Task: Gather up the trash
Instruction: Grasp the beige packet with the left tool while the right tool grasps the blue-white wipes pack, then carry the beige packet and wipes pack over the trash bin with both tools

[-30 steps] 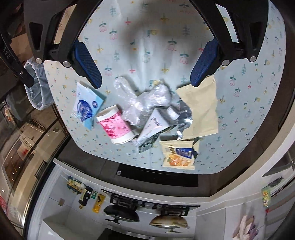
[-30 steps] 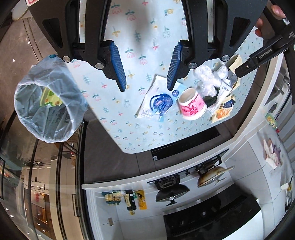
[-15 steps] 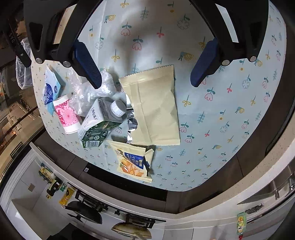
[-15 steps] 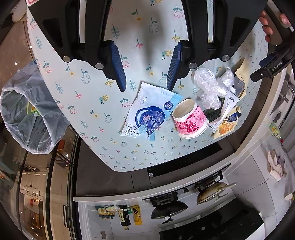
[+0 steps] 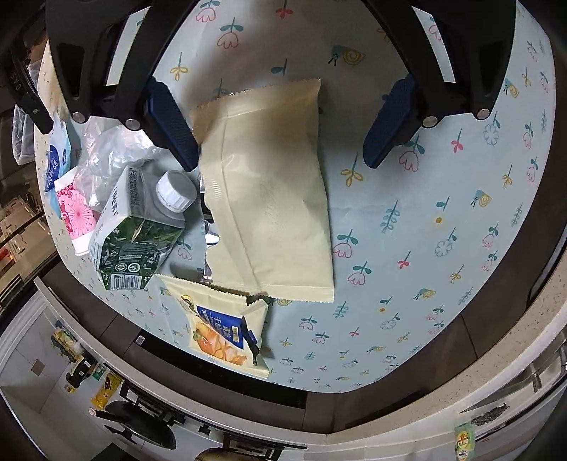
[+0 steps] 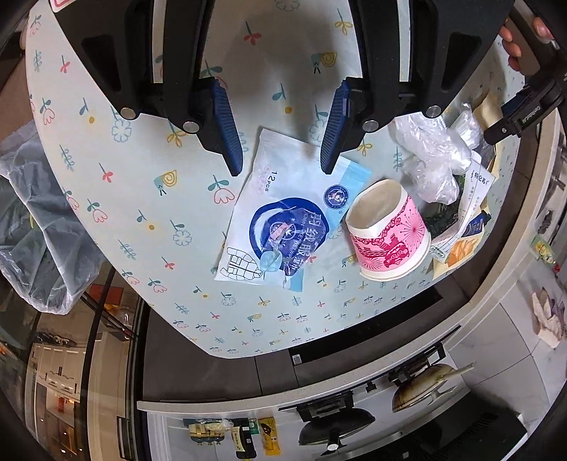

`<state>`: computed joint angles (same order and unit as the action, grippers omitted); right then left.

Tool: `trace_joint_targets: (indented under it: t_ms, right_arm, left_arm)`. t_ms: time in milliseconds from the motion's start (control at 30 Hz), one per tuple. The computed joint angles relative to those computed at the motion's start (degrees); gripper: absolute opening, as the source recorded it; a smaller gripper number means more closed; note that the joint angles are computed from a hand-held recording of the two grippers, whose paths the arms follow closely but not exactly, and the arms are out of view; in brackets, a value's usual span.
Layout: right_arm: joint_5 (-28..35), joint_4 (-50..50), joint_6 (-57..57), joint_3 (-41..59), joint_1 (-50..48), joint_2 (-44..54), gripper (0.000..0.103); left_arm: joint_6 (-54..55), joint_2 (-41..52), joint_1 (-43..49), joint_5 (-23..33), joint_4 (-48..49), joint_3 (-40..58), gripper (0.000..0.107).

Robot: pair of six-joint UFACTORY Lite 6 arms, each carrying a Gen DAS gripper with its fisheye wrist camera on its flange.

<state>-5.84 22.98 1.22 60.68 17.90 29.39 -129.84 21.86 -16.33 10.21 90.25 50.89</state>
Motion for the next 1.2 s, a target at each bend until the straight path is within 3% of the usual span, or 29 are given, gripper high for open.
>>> trace_joint_targets:
  t_ms: [167, 233, 300, 333, 400, 600, 900, 1200]
  right_arm:
    - [0.29, -5.57, 5.96, 3.33, -0.33, 4.3, 0.045]
    - [-0.7, -4.92, 4.61, 2.86, -0.24, 4.28, 0.042]
    - [-0.7, -7.63, 6.6, 2.73, -0.06, 4.2, 0.025]
    - [-0.98, -10.9, 9.69, 2.19, -0.06, 3.79, 0.023]
    - [-1.54, -15.53, 14.1, 0.9, -0.16, 2.51, 0.017]
    - [-3.41, -20.77, 19.09, -4.74, -0.21, -3.4, 0.012]
    - [-4.11, -28.03, 25.66, -13.41, -2.26, -15.91, 0.011]
    - [-4.18, -47.3, 43.17, -21.59, -7.83, -29.76, 0.011]
  left_arm:
    - [6.49, 3.12, -1.69, 1.39, -4.14, 3.45, 0.062]
    - [5.55, 2.72, -2.39, 1.37, -3.06, 3.28, 0.06]
    - [3.21, 1.92, -2.62, 0.51, -0.9, 2.49, 0.058]
    - [1.83, 1.51, -2.96, 0.37, 0.45, 2.1, 0.055]
    - [1.75, 0.88, -3.58, 0.76, 0.34, 1.65, 0.054]
    - [-2.83, -5.42, -6.14, 1.59, 3.11, -3.21, 0.051]
    - [10.98, -17.57, -11.56, 6.91, -13.15, -7.26, 0.051]
    - [20.04, -22.07, -20.51, 14.03, -23.41, -2.6, 0.051]
